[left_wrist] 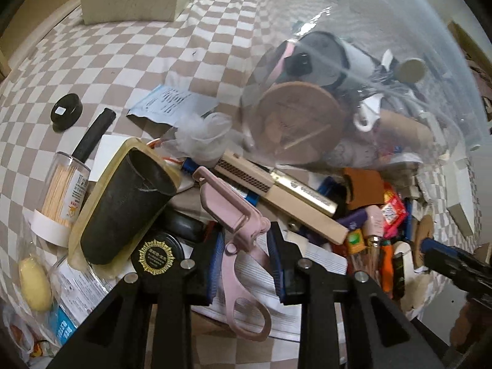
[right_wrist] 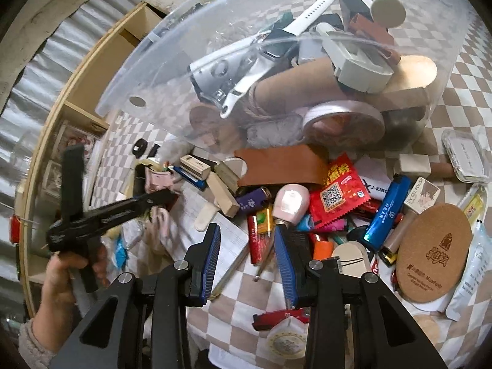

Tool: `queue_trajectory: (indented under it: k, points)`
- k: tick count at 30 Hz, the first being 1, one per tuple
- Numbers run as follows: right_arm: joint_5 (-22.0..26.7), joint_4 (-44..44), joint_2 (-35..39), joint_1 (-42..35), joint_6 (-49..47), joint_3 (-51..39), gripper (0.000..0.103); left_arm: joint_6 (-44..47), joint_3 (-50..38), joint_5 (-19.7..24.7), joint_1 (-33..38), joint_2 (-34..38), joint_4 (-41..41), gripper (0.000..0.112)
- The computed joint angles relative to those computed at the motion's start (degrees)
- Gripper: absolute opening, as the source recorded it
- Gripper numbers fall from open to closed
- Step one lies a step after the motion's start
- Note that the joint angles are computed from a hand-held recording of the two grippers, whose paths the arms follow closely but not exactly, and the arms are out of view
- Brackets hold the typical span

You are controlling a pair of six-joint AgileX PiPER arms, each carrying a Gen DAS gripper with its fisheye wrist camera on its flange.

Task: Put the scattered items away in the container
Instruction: 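Lift the scissors with the left tool while the right tool carries the bottle to the container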

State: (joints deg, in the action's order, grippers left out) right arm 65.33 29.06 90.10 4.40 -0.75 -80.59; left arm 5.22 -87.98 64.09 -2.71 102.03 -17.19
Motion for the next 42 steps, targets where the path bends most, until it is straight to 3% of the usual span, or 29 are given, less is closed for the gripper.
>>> queue_trajectory:
  k: [11,26,32,42]
  points:
    - [-2.56,-8.48,5.08,3.56,5.32,-1.05,0.037,2.72,2.39,1.44,0.25,-3.89,-2.97,0.028]
    - [-1.78,-19.94,13.99,9.24,12.42,-7.66,0.037,4.71,1.17,2.74,2.20,-4.33,-5.22,0.028]
    - [-2.98,-19.59,13.48,9.02,11.44,-6.56,0.037,5.29,1.14,3.06,2.57,-5.18,-5.56,0.028]
    - [-2.47,-11.71,8.41,5.37,6.71,-2.94,0.037,4.97,-0.28,3.70,3.27,-6.09,-6.59,0.028]
